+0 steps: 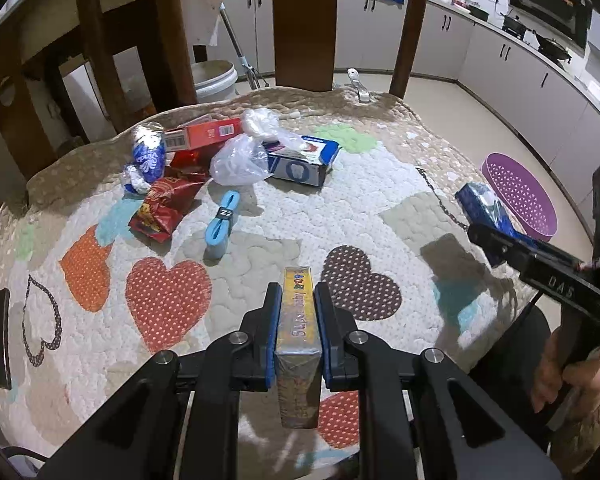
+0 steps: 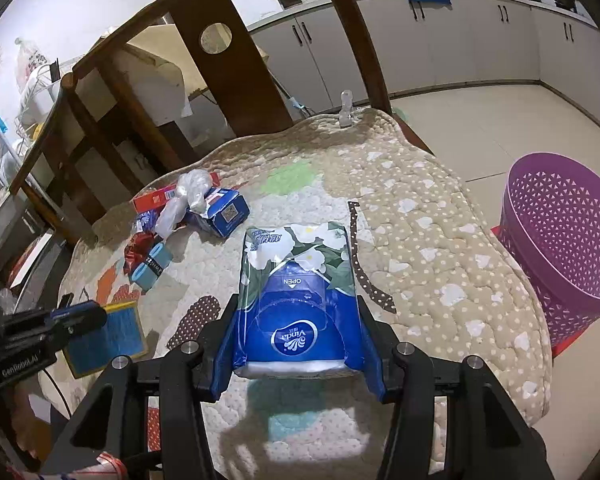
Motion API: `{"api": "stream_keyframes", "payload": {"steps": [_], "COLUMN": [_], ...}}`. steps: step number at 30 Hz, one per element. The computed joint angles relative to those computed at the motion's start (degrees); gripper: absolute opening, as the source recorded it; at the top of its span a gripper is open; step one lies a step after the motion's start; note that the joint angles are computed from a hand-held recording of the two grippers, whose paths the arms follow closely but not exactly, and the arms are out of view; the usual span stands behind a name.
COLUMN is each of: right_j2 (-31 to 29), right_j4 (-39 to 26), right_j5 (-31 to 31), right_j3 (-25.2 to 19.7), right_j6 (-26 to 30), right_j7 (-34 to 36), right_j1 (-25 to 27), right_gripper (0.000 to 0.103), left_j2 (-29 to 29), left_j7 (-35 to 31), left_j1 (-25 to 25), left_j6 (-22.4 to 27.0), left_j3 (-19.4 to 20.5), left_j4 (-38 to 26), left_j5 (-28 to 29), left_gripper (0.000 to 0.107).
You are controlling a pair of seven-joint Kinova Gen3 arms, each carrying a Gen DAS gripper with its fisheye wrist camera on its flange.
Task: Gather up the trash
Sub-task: 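Lift both held items and carry them toward the purple wastebasket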
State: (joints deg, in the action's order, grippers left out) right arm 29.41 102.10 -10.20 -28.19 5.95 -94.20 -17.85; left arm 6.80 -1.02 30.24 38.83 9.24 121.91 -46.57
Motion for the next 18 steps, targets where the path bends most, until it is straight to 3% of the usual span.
{"api": "stream_keyframes", "payload": {"steps": [9,14,18], "right_j2": [0.60,0.79,0.62], "right_j4": [-4.41,-8.34,-10.28], "right_j5": [0.13,0.56,1.64], "right_j3": [5.97,9.08,11.66], "right_j6": [3.80,6.06,7.27], "right_j7": [-2.53,-3.43,-4.42], "right_j1": [-6.60,-10.82,-14.16], "right_gripper": [0.056,0.056,0.056], "left_j2": [-2.95,-5.42,-8.00], "left_j7": [10.28,15.00,17.38], "left_j1": [-1.64,-3.34,-6.24], "left_j6": [-6.52,-5.52,-7.94], "left_j3": [-1.00,0.95,1.82], "left_j4": [8.38,10.93,13.38], "left_j5": [-9.29,-13.68,-15.69], "left_gripper": [0.017,0.016,0.016]}}
